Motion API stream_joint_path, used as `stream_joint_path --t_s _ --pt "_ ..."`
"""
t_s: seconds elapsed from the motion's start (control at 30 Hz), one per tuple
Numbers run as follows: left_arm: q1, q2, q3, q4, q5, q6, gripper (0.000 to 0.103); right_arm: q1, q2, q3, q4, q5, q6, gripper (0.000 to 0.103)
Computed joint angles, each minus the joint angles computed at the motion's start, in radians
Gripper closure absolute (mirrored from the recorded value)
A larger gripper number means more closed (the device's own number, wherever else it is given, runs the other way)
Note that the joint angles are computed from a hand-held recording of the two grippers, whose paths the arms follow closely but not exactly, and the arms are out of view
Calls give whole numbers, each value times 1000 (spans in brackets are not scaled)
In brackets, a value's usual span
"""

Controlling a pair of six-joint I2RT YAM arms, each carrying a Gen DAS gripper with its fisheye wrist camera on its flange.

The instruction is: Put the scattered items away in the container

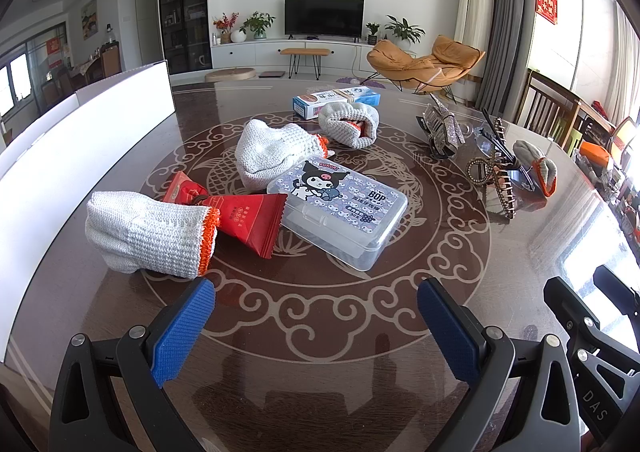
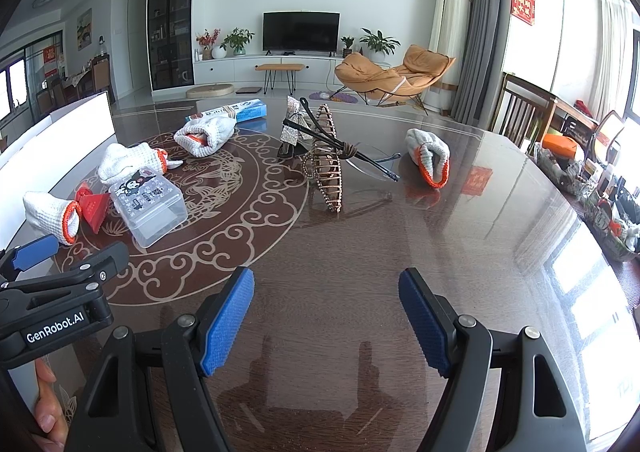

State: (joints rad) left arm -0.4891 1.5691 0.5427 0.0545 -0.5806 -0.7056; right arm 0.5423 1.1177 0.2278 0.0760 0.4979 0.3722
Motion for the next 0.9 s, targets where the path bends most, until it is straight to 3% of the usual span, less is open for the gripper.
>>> stream_joint_path --t_s 0.9 --pt "-4 5 -4 13 10 14 0 -2 -1 1 -2 0 6 27"
